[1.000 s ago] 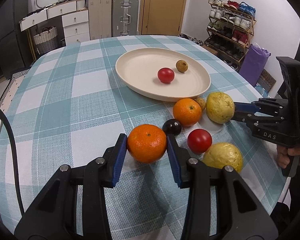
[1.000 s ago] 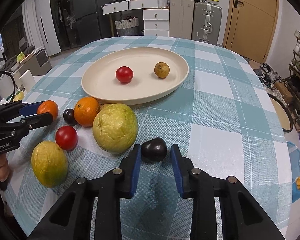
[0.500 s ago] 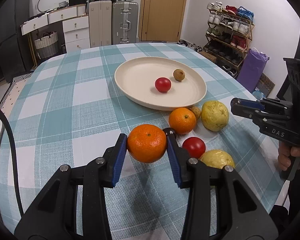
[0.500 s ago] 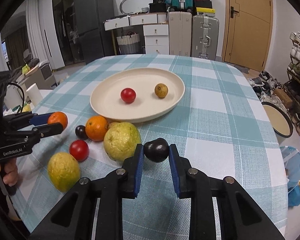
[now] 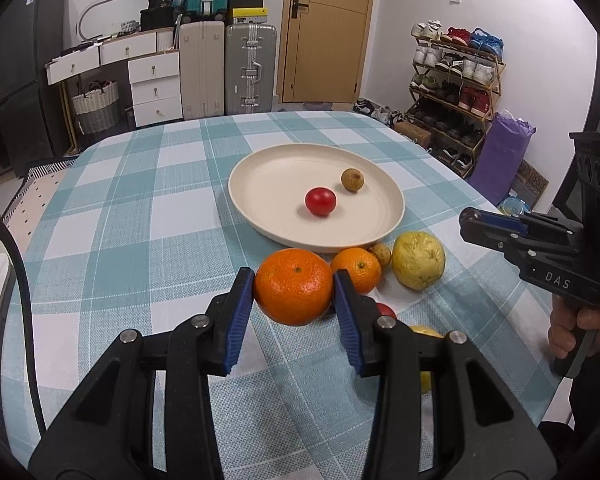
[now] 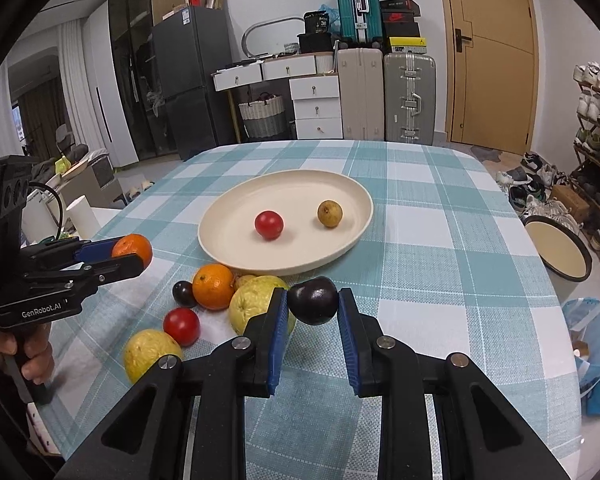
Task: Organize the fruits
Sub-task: 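Carry the orange and plum onto the cream plate and open both tools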
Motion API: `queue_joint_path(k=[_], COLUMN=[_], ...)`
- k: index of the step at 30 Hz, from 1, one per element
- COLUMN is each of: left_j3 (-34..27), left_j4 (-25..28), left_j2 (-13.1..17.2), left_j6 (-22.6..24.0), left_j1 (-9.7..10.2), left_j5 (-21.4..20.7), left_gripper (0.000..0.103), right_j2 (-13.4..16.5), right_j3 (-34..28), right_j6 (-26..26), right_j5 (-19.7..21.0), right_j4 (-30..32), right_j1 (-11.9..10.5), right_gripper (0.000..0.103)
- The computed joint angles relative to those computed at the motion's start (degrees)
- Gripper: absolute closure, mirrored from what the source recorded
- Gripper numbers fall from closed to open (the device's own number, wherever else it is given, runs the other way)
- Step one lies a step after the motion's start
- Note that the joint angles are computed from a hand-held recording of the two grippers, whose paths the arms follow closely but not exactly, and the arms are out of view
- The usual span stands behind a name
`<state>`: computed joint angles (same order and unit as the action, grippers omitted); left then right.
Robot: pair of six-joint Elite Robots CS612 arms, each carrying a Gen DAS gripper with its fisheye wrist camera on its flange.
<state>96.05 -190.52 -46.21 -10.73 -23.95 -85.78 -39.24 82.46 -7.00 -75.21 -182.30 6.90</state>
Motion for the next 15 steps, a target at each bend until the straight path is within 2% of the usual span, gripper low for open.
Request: queue_joint_path(k=[15], left_j3=[-3.4], left_j4=[-1.0], left_j2=[1.0], left_j6=[0.1], left_j1=[0.48], left_j5=[1.3], left_gripper=[0.065], right_j2=[0.8], right_j3=[-2.5], right_j6=[1.8], right_j5=[1.3], right_j4=[-1.0], right_j1=[-0.1], right_gripper=[0.077])
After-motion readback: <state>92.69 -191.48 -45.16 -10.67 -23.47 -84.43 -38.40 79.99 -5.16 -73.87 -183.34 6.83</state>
